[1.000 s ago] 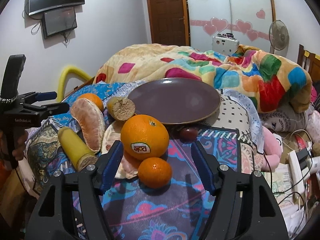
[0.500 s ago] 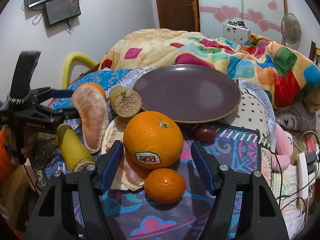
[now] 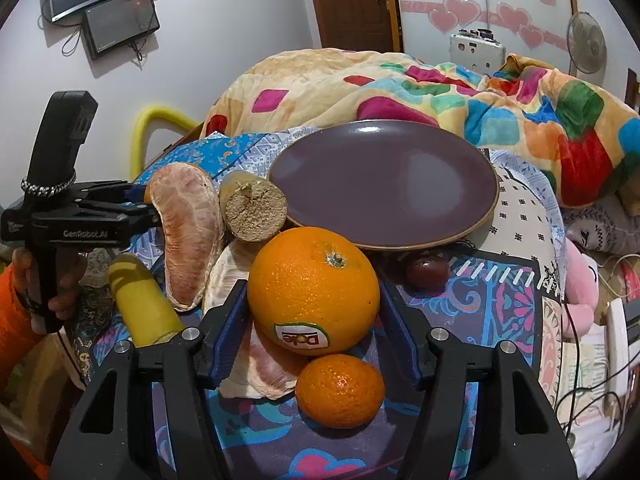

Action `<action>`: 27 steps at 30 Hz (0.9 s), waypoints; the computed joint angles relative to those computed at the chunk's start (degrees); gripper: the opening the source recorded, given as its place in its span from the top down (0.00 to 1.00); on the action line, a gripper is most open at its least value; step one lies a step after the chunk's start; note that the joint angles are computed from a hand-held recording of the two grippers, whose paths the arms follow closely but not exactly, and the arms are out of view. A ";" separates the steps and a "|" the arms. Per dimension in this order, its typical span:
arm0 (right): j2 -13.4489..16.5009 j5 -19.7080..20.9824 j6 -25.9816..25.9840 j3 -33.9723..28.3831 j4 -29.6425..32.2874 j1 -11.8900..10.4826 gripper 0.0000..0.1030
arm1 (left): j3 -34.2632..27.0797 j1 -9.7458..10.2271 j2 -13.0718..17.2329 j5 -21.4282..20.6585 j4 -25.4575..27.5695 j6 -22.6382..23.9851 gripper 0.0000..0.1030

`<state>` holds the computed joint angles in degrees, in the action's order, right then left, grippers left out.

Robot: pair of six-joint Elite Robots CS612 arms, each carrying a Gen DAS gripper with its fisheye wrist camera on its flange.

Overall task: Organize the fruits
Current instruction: 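Lift both oranges onto the purple plate and open both tools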

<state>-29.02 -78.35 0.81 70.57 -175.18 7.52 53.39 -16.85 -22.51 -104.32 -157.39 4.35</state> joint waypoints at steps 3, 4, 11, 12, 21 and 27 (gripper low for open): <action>-0.09 0.47 0.02 0.31 -0.74 -0.07 0.42 | 0.34 -0.28 -0.12 1.61 -0.92 0.31 0.36; -0.16 0.97 0.33 0.47 -1.01 -0.14 0.42 | 0.35 -0.25 -0.15 1.70 -0.85 0.30 0.36; -0.89 0.25 -0.88 1.54 -3.41 0.19 0.43 | 1.99 -0.20 -1.17 3.41 -1.57 0.45 0.36; -0.96 0.19 -0.86 1.63 -3.63 0.18 0.43 | 2.13 -0.15 -1.31 3.39 -1.36 0.50 0.36; -2.20 -2.13 0.48 3.08 -7.05 -0.01 0.43 | 4.72 0.18 -3.64 6.11 -4.22 -0.30 0.36; -2.99 -5.04 0.89 3.63 -9.84 -0.16 0.43 | 5.48 -0.03 -4.79 6.90 -6.68 -0.17 0.36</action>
<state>-32.01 -83.39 1.70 74.20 -185.02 7.36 58.87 -16.89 -27.31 -97.42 -164.08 4.18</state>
